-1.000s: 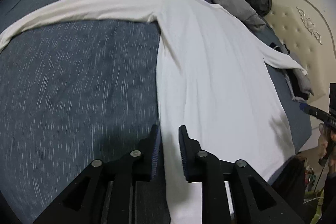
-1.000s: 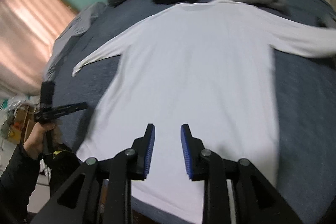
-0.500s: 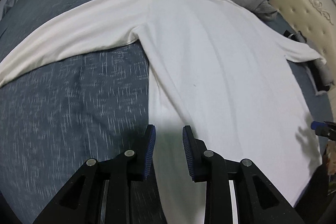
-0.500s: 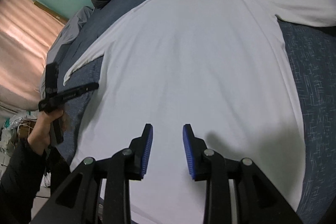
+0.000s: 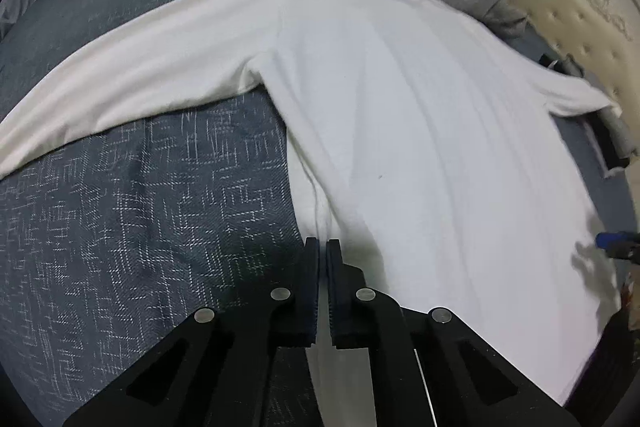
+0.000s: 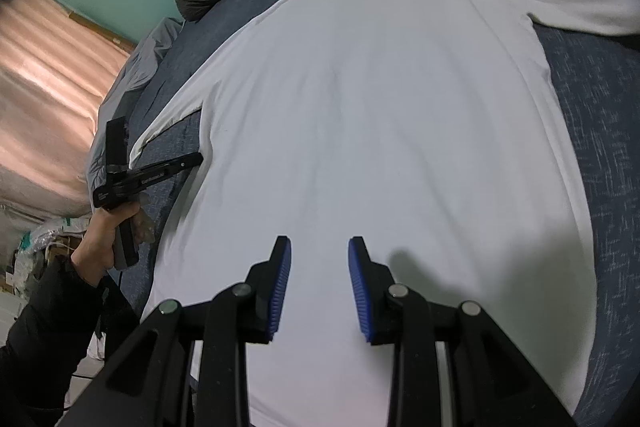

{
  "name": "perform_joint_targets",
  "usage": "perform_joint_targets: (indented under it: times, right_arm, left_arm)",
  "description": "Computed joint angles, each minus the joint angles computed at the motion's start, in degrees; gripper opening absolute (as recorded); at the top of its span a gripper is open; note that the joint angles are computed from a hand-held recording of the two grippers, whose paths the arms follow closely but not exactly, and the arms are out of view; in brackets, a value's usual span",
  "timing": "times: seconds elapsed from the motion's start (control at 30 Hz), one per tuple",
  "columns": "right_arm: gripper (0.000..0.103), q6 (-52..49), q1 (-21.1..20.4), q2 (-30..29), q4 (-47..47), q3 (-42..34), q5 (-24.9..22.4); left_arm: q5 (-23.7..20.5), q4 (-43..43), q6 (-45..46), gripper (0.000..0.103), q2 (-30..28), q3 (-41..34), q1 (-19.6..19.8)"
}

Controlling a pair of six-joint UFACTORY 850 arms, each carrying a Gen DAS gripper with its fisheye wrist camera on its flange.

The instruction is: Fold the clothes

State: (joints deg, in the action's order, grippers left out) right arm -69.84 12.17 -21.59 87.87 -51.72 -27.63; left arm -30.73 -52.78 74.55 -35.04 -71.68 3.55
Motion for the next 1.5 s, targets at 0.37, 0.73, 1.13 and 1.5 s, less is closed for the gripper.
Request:
perform_joint_targets:
  times: [0.37, 0.73, 1.13, 1.5]
  right_arm:
    - [0.029, -0.8, -0.2, 0.2, 1.8, 0.6, -0.9]
    - [0.029, -0.6, -0.4, 0.7, 1.7, 1.1, -0.9]
    - [0.029, -2.9, -1.0, 0.4, 4.4, 1.6, -1.7]
    - [0.030, -1.8, -1.7, 0.8, 3.4, 2.3, -1.5]
  left_arm:
    - [-9.6, -5.7, -8.4, 0.003, -5.2, -4.8, 6.7]
    - [-7.0, -5.2, -11.8, 0.003, -3.0, -2.6, 5.6]
    - [-8.4, -9.4, -5.9, 0.000, -3.5, -3.6, 6.9]
    - [-6.3, -7.4, -8.9, 0.007, -10.3, -13.4, 1.9]
